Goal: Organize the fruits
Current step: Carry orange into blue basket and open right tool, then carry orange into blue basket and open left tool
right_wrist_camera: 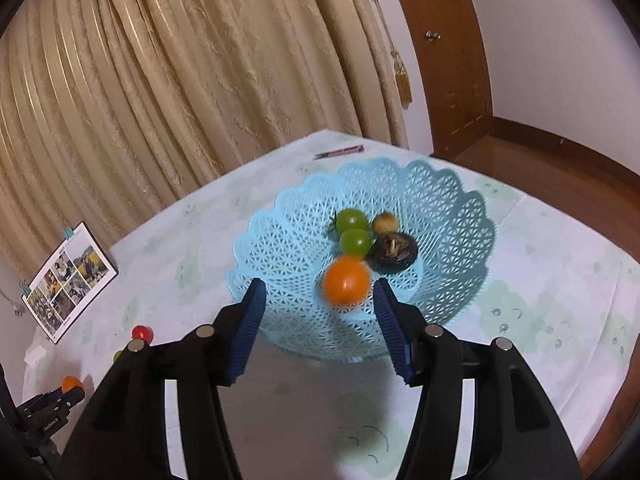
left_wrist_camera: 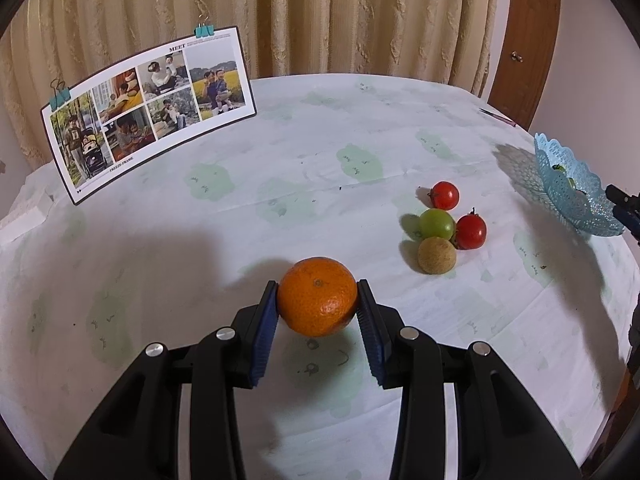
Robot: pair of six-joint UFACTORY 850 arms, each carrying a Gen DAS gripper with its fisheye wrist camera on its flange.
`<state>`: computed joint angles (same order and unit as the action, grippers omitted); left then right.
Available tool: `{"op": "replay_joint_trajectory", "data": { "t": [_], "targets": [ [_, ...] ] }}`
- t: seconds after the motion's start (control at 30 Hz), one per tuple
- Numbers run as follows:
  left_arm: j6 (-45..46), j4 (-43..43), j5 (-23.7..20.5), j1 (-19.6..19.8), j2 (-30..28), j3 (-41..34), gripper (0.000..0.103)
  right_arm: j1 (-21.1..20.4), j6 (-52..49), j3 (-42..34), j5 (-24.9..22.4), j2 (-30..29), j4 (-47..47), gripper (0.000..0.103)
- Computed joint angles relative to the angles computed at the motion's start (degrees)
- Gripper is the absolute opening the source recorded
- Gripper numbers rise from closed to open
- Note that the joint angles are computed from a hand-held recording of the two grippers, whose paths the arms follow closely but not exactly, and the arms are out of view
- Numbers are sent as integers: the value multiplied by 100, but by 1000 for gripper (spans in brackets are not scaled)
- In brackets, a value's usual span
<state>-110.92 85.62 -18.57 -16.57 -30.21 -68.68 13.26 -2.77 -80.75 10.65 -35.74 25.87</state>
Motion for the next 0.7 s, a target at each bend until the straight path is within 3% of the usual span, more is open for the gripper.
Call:
{"op": "replay_joint_trajectory", "data": {
  "t": [0.27,0.37,0.7],
  "targets": [
    [349,-262,-78,-113,-73,-236,39,30,-162,431,552,245,274,58],
    [500,-308,-90,-177,-119,-395,39,37,-407,565,791,323,544,64],
    [1233,-647,13,-431,-496,-1250,39,-142,-56,756,884,435,292,65]
  ]
}}
